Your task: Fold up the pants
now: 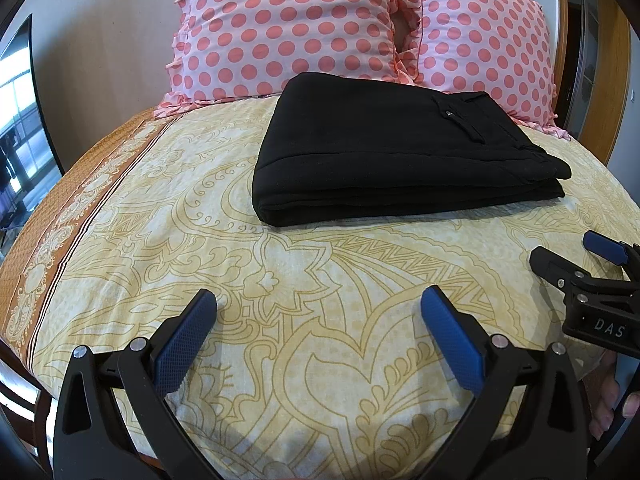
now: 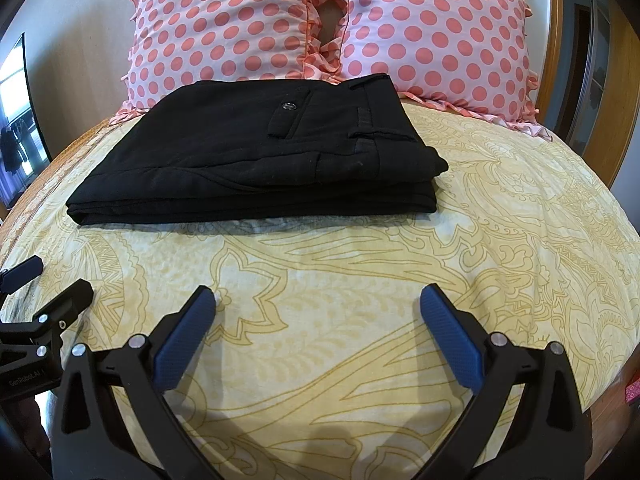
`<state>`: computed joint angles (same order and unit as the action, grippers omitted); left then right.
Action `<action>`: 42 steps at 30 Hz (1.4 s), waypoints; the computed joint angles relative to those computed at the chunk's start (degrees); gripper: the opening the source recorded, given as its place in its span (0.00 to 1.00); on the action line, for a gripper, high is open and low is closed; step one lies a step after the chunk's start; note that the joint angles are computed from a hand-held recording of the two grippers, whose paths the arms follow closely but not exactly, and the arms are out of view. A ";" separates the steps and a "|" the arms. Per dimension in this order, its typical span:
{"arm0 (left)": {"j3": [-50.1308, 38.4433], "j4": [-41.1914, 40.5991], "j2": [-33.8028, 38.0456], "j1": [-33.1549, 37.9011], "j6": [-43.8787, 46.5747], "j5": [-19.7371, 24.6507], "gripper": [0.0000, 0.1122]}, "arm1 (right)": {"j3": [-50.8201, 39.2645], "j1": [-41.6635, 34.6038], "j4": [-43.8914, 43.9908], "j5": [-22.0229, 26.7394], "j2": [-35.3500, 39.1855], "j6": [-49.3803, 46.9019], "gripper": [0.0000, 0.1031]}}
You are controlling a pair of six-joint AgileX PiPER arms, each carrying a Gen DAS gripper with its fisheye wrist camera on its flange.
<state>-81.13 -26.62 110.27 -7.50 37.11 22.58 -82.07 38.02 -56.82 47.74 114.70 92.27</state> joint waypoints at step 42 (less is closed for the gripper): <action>0.19 0.05 -0.15 -0.25 -0.40 -0.80 0.90 | 0.44 -0.14 -0.22 -0.35 -0.21 0.06 0.98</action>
<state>-80.94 -26.57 110.12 -7.74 36.71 21.78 -81.63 37.89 -57.04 47.40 114.50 92.33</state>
